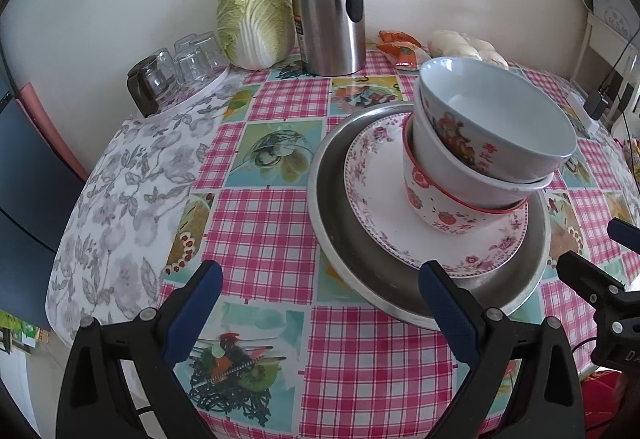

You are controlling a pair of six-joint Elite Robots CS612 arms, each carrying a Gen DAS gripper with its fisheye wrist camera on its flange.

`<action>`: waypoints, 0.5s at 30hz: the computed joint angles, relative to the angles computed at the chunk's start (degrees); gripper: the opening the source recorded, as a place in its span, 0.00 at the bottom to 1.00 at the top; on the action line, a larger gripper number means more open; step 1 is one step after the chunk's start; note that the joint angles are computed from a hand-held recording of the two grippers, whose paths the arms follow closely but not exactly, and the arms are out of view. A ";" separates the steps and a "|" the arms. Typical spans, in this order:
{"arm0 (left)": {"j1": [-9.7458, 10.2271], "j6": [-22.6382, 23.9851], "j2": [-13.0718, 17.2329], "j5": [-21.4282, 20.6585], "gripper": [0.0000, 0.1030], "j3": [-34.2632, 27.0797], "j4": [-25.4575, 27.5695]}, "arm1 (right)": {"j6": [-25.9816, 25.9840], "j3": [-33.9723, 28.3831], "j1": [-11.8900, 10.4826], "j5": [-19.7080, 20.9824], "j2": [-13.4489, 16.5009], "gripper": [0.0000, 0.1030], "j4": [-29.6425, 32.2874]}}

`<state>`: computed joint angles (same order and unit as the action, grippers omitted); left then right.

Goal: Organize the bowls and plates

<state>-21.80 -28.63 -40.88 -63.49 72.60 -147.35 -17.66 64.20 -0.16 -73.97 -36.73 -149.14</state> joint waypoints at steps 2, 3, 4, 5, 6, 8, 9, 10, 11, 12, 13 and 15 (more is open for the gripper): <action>-0.07 0.26 0.07 0.07 0.96 -0.12 0.24 | 0.00 -0.17 0.01 -0.12 0.10 1.00 0.33; -0.09 0.36 0.09 0.05 0.96 -0.17 0.30 | -0.10 -0.20 0.00 -0.10 0.12 1.00 0.41; -0.11 0.52 0.12 0.03 0.96 -0.21 0.34 | -0.22 -0.21 0.00 -0.07 0.12 1.00 0.48; -0.13 0.62 0.12 0.02 0.96 -0.23 0.36 | -0.32 -0.23 0.01 -0.09 0.12 1.00 0.56; -0.13 0.74 0.12 -0.02 0.96 -0.22 0.30 | -0.44 -0.28 0.04 -0.13 0.15 1.00 0.72; -0.11 0.86 0.10 -0.12 0.96 -0.17 0.17 | -0.61 -0.40 0.06 -0.19 0.20 1.00 1.02; -0.10 0.86 0.10 -0.14 0.96 -0.18 0.20 | -0.67 -0.46 0.08 -0.23 0.23 1.00 1.16; -0.11 0.78 0.11 -0.11 0.96 -0.21 0.34 | -0.74 -0.55 0.09 -0.27 0.27 1.00 1.34; -0.10 0.70 0.13 -0.10 0.96 -0.29 0.60 | -0.79 -0.62 0.11 -0.32 0.31 1.00 1.48; -0.10 0.65 0.14 -0.18 0.96 -0.35 0.79 | -0.87 -0.70 0.13 -0.39 0.34 1.00 1.68; -0.08 0.72 0.17 -0.27 0.96 -0.36 0.74 | -0.91 -0.74 0.15 -0.43 0.35 1.00 1.79; -0.10 0.84 0.17 -0.24 0.96 -0.34 0.69 | -0.98 -0.80 0.16 -0.50 0.38 1.00 1.96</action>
<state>-21.90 -27.79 -40.71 -63.73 72.26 -146.66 -18.64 63.40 0.00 -74.46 -36.35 -147.18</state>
